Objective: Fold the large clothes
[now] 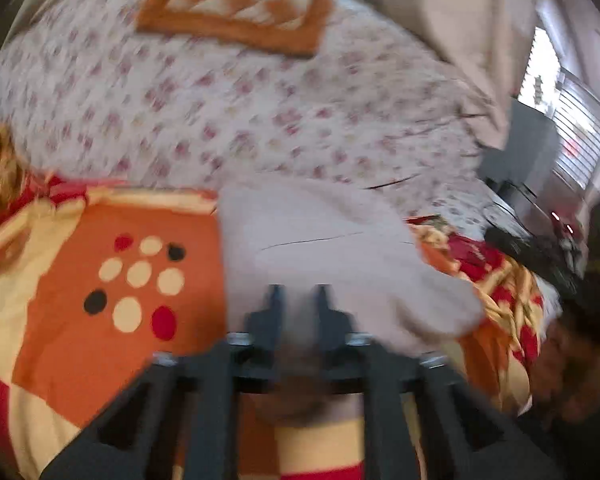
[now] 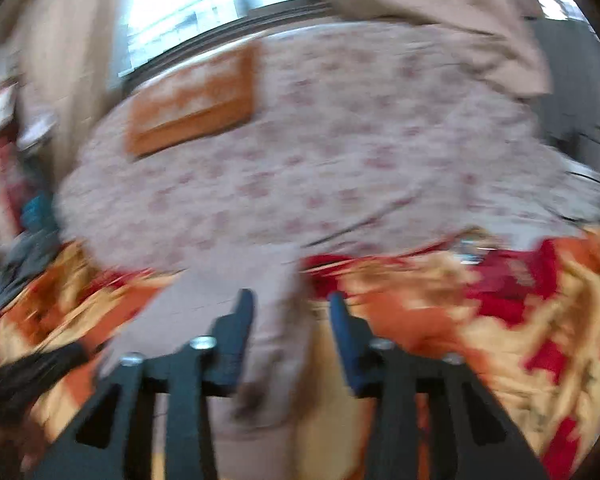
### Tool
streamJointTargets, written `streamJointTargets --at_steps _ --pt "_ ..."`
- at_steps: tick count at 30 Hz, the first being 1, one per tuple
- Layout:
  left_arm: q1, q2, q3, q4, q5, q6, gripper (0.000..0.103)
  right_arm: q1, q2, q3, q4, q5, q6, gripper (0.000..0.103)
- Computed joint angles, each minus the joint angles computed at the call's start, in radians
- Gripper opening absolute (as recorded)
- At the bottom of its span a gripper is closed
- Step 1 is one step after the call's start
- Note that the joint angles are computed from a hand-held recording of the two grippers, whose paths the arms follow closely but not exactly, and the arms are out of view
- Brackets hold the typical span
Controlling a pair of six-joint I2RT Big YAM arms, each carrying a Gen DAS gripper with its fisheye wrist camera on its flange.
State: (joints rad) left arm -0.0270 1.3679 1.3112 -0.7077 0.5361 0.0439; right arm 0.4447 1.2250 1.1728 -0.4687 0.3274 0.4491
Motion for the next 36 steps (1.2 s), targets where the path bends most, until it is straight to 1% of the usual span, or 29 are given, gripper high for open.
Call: streamJointTargets --at_steps 1,2,4,5,6,7,8,9,10,12,14,15,16,17,19,21,22,23,24,25,26,27,29,31,32,34,36 --pt "-0.007 0.023 0.015 -0.016 -0.016 0.007 0.0 0.013 0.023 0.019 -0.018 -0.017 -0.016 0.02" --pt "-0.022 0.035 0.013 -0.016 -0.064 0.019 0.0 0.027 0.059 0.05 -0.061 -0.03 -0.036 0.019" --pt "-0.043 0.055 -0.002 -0.05 -0.112 0.073 0.0 0.026 0.124 0.103 -0.183 -0.087 -0.029 0.018" --pt "-0.053 0.054 -0.037 -0.056 -0.141 0.115 0.0 0.021 0.164 0.132 -0.269 -0.113 -0.011 0.018" --pt "-0.057 0.038 -0.077 -0.037 -0.159 0.148 0.0 0.01 0.212 0.162 -0.367 -0.164 0.007 0.017" --pt "-0.064 0.0 -0.146 0.033 -0.189 0.197 0.0 -0.001 0.247 0.179 -0.428 -0.213 0.019 0.017" --pt "-0.066 -0.02 -0.173 0.059 -0.204 0.22 0.0 -0.003 0.264 0.183 -0.448 -0.228 0.008 0.017" --pt "-0.07 -0.023 -0.172 0.054 -0.213 0.225 0.0 0.0 0.263 0.182 -0.444 -0.219 -0.012 0.017" --pt "-0.067 -0.009 -0.149 0.027 -0.201 0.212 0.0 0.0 0.26 0.177 -0.438 -0.222 -0.012 0.017" --pt "-0.056 0.012 -0.118 -0.009 -0.172 0.192 0.0 -0.008 0.253 0.172 -0.435 -0.242 0.006 0.016" --pt "-0.05 0.017 -0.087 -0.055 -0.162 0.188 0.0 -0.013 0.256 0.19 -0.459 -0.248 0.032 0.016" --pt "-0.044 0.023 -0.05 -0.098 -0.151 0.176 0.0 -0.007 0.245 0.201 -0.469 -0.228 0.043 0.016" --pt "-0.032 0.025 -0.02 -0.122 -0.135 0.161 0.0 -0.002 0.239 0.198 -0.453 -0.211 0.046 0.016" --pt "-0.017 0.022 0.025 -0.15 -0.109 0.129 0.0 0.004 0.214 0.19 -0.432 -0.189 0.052 0.016" --pt "0.006 0.022 0.094 -0.162 -0.072 0.08 0.0 0.01 0.17 0.198 -0.377 -0.115 0.073 0.016" --pt "0.007 0.052 0.182 -0.174 -0.071 0.02 0.0 0.008 0.154 0.233 -0.323 -0.04 0.068 0.016" --pt "0.0 0.073 0.225 -0.172 -0.08 0.005 0.0 0.004 0.166 0.265 -0.317 -0.014 0.068 0.016" --pt "-0.013 0.097 0.266 -0.156 -0.1 -0.002 0.002 -0.007 0.194 0.32 -0.321 0.001 0.076 0.016" --pt "-0.035 0.129 0.307 -0.124 -0.141 -0.014 0.004 -0.02 0.227 0.375 -0.334 -0.006 0.088 0.016" --pt "-0.047 0.152 0.333 -0.117 -0.16 -0.03 0.008 -0.03 0.267 0.433 -0.346 -0.012 0.096 0.016" --pt "-0.066 0.204 0.388 -0.122 -0.187 -0.067 0.013 -0.04 0.313 0.497 -0.368 -0.012 0.097 0.016" --pt "-0.073 0.247 0.432 -0.137 -0.193 -0.086 0.014 -0.049 0.356 0.552 -0.395 -0.014 0.092 0.016" --pt "-0.101 0.336 0.517 -0.171 -0.214 -0.14 0.015 -0.071 0.476 0.691 -0.477 -0.02 0.108 0.016" --pt "-0.126 0.402 0.564 -0.172 -0.237 -0.182 0.018 -0.091 0.558 0.765 -0.53 -0.037 0.129 0.016" --pt "-0.145 0.439 0.585 -0.172 -0.272 -0.184 0.018 -0.105 0.608 0.805 -0.56 -0.052 0.141 0.016" --pt "-0.157 0.467 0.575 -0.163 -0.283 -0.179 0.018 -0.12 0.659 0.82 -0.575 -0.079 0.149 0.016" --pt "-0.159 0.477 0.52 -0.127 -0.291 -0.197 0.018 -0.137 0.703 0.809 -0.574 -0.106 0.144 0.016"
